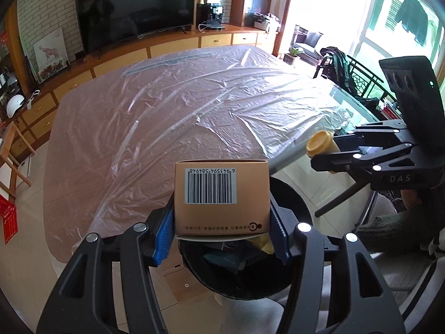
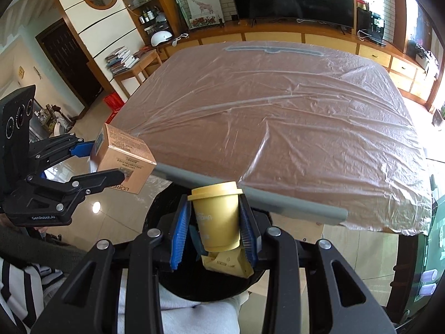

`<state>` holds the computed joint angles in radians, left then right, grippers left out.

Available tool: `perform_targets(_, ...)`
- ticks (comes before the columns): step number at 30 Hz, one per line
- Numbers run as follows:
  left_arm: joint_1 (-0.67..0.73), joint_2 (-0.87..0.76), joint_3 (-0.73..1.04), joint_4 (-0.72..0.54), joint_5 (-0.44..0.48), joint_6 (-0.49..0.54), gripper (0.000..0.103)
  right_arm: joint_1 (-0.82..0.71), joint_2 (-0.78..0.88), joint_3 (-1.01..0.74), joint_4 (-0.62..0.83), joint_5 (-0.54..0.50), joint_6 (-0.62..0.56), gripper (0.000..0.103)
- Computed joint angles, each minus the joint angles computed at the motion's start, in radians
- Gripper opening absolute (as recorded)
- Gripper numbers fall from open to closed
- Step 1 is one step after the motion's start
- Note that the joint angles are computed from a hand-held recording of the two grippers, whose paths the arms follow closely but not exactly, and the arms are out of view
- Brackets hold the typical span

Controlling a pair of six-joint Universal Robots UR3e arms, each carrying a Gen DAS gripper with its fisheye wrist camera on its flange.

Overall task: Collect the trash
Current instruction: 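Carry the cardboard box and yellow cup over the black bin with both tools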

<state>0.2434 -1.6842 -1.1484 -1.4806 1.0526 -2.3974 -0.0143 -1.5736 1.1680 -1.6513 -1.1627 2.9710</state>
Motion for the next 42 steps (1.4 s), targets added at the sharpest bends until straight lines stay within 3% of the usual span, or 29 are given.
perform_targets(10,-0.03,0.02,-0.057,-0.055,0.038,0.081,0.058,0.02,-0.027,0.047,0.041,0.003,-0.068,0.034)
perform_targets(42,-0.126,-0.034,-0.255,0.161,0.237,0.056,0.058,0.152,0.063,0.219,-0.15,-0.147,-0.042,0.034)
